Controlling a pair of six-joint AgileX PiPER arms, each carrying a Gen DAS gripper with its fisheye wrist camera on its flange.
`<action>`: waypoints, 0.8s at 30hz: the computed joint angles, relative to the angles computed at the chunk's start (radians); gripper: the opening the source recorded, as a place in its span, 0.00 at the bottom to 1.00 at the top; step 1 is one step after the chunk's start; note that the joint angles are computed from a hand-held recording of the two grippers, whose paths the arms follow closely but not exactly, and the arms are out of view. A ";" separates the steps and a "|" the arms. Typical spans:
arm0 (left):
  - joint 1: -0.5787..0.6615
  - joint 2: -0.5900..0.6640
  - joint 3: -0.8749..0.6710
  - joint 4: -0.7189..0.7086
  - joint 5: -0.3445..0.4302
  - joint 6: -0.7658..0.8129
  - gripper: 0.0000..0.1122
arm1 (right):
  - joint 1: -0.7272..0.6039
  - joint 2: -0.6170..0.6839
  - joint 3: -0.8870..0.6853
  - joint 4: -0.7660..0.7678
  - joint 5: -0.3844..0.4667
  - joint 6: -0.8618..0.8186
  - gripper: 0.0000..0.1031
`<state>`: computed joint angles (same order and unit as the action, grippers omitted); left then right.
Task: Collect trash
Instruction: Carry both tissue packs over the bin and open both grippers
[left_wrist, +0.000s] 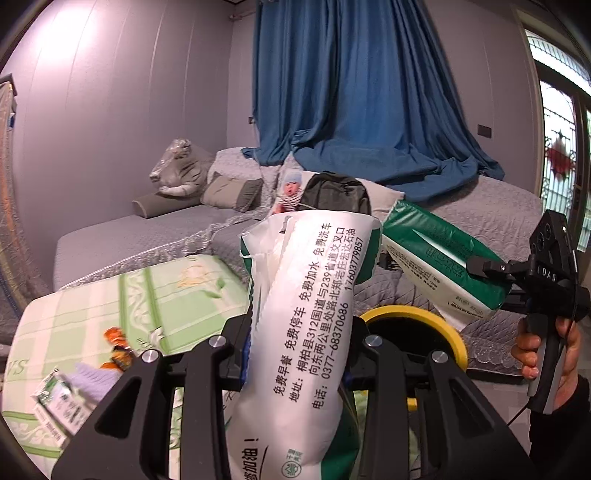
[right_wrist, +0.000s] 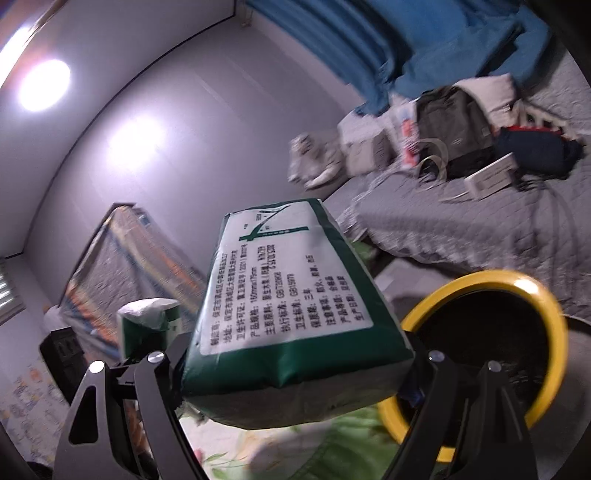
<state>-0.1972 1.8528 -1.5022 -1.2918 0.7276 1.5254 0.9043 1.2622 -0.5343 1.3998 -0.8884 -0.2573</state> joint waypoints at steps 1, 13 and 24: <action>-0.018 0.012 -0.013 0.003 -0.004 -0.010 0.29 | 0.017 -0.008 0.013 0.034 -0.037 -0.008 0.77; -0.199 0.189 -0.178 0.046 -0.031 -0.102 0.29 | -0.002 0.031 0.114 0.292 -0.165 0.027 0.77; -0.346 0.362 -0.357 0.192 -0.074 -0.295 0.29 | -0.208 0.149 0.217 0.132 0.033 0.287 0.77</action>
<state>-0.5433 2.2143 -1.8590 -1.1001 0.6540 1.2304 0.6962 1.4110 -0.3168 1.5322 -0.8556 0.0292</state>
